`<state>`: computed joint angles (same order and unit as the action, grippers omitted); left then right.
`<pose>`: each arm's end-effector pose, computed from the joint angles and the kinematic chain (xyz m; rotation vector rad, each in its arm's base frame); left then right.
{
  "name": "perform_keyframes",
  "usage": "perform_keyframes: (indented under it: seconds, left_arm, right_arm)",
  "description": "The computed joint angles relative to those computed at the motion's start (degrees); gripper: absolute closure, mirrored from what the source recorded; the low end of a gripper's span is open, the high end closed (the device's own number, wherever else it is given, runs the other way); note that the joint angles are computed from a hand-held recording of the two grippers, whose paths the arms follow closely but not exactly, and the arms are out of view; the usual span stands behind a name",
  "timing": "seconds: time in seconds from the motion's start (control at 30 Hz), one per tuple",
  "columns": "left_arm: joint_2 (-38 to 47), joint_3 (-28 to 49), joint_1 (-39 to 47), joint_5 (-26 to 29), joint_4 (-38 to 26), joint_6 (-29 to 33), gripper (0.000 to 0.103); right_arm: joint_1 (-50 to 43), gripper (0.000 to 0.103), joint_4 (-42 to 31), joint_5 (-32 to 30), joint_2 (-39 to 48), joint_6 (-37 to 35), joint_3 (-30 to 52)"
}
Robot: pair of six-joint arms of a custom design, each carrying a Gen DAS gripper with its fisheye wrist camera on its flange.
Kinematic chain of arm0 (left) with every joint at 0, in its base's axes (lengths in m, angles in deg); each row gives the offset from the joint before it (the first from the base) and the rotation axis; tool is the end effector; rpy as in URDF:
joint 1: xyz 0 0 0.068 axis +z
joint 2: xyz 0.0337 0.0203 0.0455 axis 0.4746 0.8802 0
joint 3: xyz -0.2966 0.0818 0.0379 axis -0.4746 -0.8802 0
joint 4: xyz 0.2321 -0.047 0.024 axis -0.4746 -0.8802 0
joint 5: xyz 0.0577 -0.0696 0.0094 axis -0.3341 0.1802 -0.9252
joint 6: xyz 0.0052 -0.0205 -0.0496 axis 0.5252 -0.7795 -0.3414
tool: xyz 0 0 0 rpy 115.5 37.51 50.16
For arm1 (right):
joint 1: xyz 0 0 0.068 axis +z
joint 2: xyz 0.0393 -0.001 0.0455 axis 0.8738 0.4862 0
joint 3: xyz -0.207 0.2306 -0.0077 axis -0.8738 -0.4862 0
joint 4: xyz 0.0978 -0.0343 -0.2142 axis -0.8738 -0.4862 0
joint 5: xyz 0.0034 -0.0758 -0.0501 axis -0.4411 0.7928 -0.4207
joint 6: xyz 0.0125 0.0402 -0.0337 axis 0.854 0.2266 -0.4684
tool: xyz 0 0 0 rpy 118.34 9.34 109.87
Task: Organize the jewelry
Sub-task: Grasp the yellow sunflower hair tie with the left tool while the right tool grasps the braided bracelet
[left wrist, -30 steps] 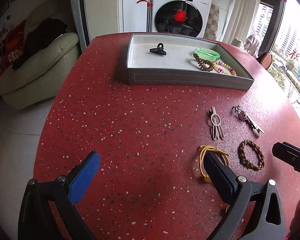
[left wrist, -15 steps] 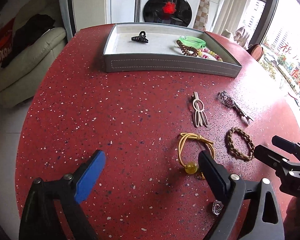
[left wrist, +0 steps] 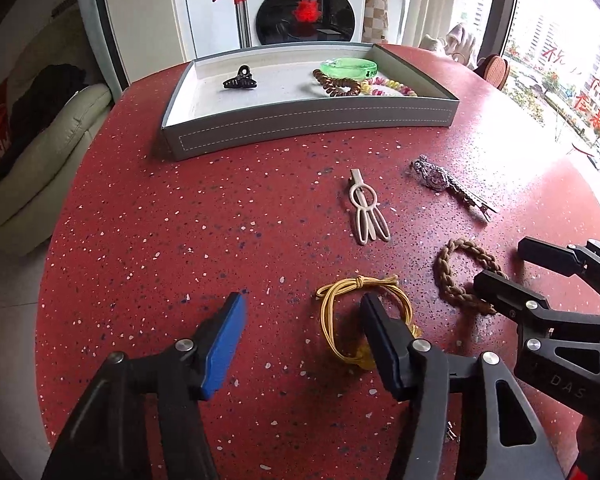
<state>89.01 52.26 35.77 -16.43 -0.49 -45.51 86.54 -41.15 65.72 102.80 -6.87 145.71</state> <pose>0.3022 0.0335 0.2036 0.2127 2.5806 -0.0781 0.3003 0.1394 0.2080 -0.3025 2.6466 0.0477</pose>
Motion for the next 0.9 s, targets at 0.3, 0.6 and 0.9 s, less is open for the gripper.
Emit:
perform_keyframes:
  seconds: [0.3, 0.6, 0.9]
  left_arm:
    - [-0.7, -0.1, 0.4, 1.5, -0.8, 0.3, 0.078]
    - [-3.3, -1.7, 1.5, 5.4, -0.9, 1.7, 0.078]
    - [-3.5, 0.5, 3.7, 9.1, -4.2, 1.0, 0.078]
  right_arm:
    - [1.1, 0.064, -1.1, -0.6, -0.2, -0.2, 0.6]
    - [1.8, 0.096, -0.8, -0.9, -0.9, 0.3, 0.0]
    - [-1.1, 0.096, 0.3, -3.5, -3.8, 1.4, -1.3]
